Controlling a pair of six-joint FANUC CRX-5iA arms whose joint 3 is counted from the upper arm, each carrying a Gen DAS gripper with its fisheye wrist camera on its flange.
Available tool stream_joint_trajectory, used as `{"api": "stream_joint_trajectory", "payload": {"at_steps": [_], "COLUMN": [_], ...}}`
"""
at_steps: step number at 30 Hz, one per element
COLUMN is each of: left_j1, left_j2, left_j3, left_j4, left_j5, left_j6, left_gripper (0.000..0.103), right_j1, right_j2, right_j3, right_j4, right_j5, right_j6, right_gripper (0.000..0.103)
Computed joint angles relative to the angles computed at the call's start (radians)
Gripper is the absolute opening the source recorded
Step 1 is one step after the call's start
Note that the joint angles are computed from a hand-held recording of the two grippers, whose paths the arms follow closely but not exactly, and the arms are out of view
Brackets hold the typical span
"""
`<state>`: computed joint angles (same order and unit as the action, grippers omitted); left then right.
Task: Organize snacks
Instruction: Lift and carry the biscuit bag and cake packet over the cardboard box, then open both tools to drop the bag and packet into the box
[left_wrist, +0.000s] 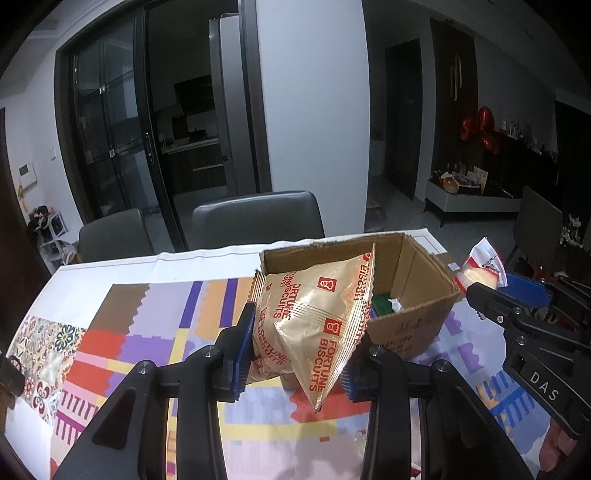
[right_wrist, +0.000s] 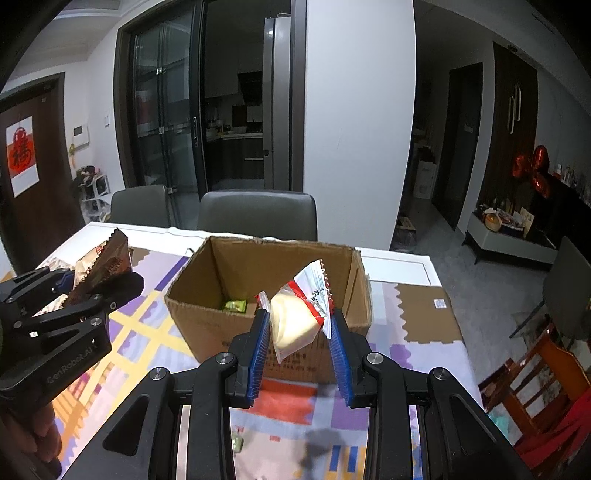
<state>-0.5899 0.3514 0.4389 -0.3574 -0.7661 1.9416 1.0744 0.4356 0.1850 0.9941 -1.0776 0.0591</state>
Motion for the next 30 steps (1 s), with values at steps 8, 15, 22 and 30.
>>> {"api": "stream_joint_trajectory", "payload": {"at_steps": [8,15,22,30], "left_j1": [0.014,0.016,0.025,0.034], "left_j2": [0.043,0.094,0.147,0.193], "left_j3": [0.050,0.111,0.172,0.224], "left_j4": [0.020,0.031,0.050,0.062], "left_j5": [0.004,-0.004,-0.016,-0.027], "left_j6": [-0.017,-0.034,-0.055,-0.071], "left_gripper": [0.038,0.038,0.038,0.039], "right_j1": [-0.029,-0.058,-0.089,-0.121], "right_j2": [0.022,0.038,0.063,0.103], "right_j3": [0.036,0.056,0.091,0.138], "right_j4": [0.006,0.001,-0.016,-0.041], "right_j5": [0.018,0.038,0.058,0.084], "right_j6": [0.028,0.045,0.076,0.109], "right_gripper": [0.033,0.033,0.033,0.033]}}
